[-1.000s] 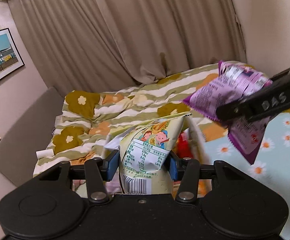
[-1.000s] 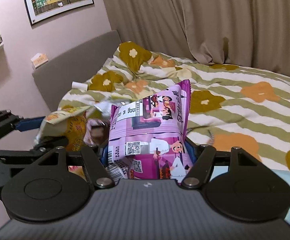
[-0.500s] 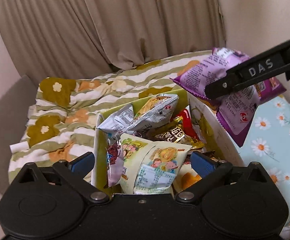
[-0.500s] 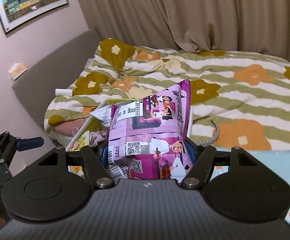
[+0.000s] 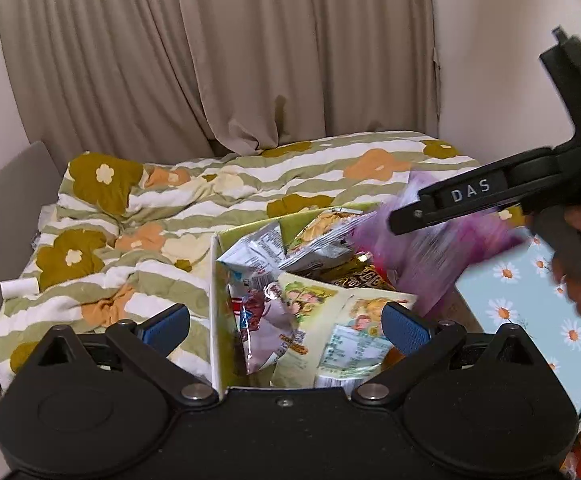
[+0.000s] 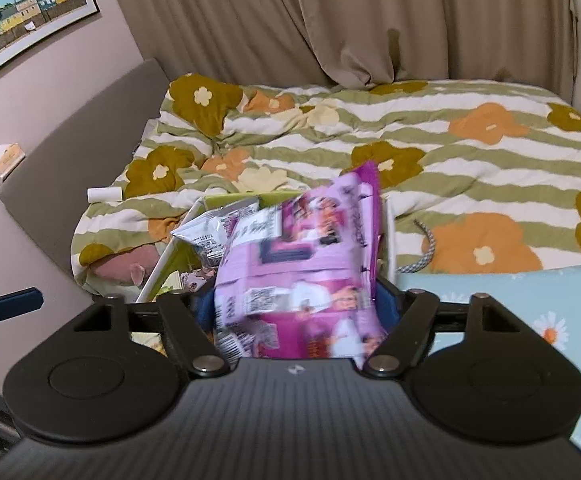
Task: Organize snacks
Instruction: 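Carry the green chip bag and purple bag into the box and release both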
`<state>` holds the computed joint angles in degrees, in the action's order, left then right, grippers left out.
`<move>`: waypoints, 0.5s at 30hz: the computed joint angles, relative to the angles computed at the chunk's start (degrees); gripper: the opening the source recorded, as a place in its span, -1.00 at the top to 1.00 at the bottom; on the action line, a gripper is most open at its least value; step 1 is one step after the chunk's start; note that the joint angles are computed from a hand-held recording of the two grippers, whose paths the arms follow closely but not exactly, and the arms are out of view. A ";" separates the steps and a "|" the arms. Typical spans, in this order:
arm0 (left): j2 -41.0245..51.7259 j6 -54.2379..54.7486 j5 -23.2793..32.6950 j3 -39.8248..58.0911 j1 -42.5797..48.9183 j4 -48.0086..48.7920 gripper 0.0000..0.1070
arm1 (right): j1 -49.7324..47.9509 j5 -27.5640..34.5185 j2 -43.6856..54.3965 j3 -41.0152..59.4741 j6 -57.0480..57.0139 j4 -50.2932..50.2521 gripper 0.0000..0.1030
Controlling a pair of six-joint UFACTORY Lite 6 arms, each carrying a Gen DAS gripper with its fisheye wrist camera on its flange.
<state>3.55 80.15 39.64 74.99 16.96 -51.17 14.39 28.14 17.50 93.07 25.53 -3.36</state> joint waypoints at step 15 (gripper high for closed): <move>-5.29 -5.94 -2.43 -4.65 -0.45 1.69 -0.93 | -0.91 -6.19 -6.12 -8.74 -0.57 1.49 -1.00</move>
